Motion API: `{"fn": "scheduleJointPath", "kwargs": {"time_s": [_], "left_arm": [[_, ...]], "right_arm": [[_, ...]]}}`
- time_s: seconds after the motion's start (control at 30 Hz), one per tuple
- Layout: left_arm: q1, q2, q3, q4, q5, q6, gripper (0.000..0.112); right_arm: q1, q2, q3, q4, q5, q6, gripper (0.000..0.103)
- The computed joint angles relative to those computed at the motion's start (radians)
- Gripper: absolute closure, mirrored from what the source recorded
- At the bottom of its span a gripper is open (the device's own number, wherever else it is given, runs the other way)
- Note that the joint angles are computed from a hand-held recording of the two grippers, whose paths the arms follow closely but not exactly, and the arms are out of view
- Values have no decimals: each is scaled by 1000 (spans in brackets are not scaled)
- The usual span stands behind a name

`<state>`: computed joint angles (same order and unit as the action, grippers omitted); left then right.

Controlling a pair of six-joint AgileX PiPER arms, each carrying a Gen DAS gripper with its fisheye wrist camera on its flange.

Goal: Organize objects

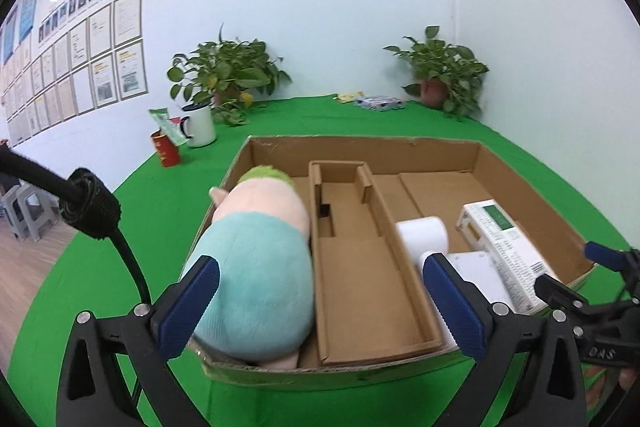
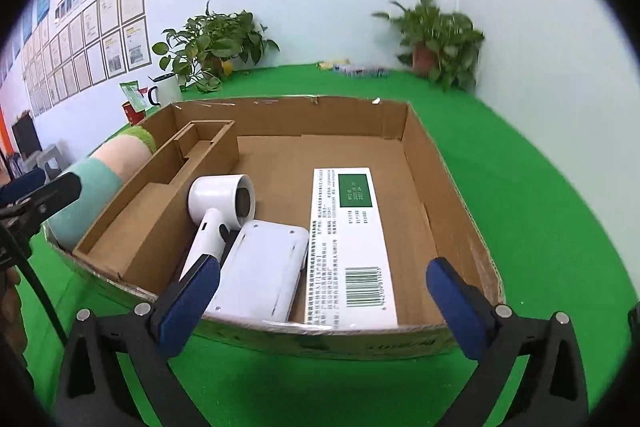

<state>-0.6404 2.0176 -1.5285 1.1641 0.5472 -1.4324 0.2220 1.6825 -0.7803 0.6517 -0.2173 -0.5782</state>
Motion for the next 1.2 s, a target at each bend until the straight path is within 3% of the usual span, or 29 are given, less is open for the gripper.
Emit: {"fn": "scheduleJointPath", "kwargs": {"time_s": [0.07, 0.2, 0.47, 0.57, 0.67, 1.2], "left_arm": [[-8, 12, 18, 50, 18, -63, 10], [-50, 59, 27, 166, 90, -166, 10], [-90, 127, 6, 220, 160, -219, 10], [-91, 130, 27, 242, 154, -265, 10], [-66, 107, 56, 225, 97, -298, 10], [-69, 106, 58, 221, 106, -294, 9]], "right_arm": [[42, 16, 26, 38, -70, -22, 1], [69, 42, 34, 75, -121, -21, 1], [103, 66, 101, -57, -281, 139, 1], [111, 74, 122, -86, -333, 176, 1], [111, 73, 120, -86, -329, 176, 1], [113, 73, 120, -84, -331, 177, 1]]}}
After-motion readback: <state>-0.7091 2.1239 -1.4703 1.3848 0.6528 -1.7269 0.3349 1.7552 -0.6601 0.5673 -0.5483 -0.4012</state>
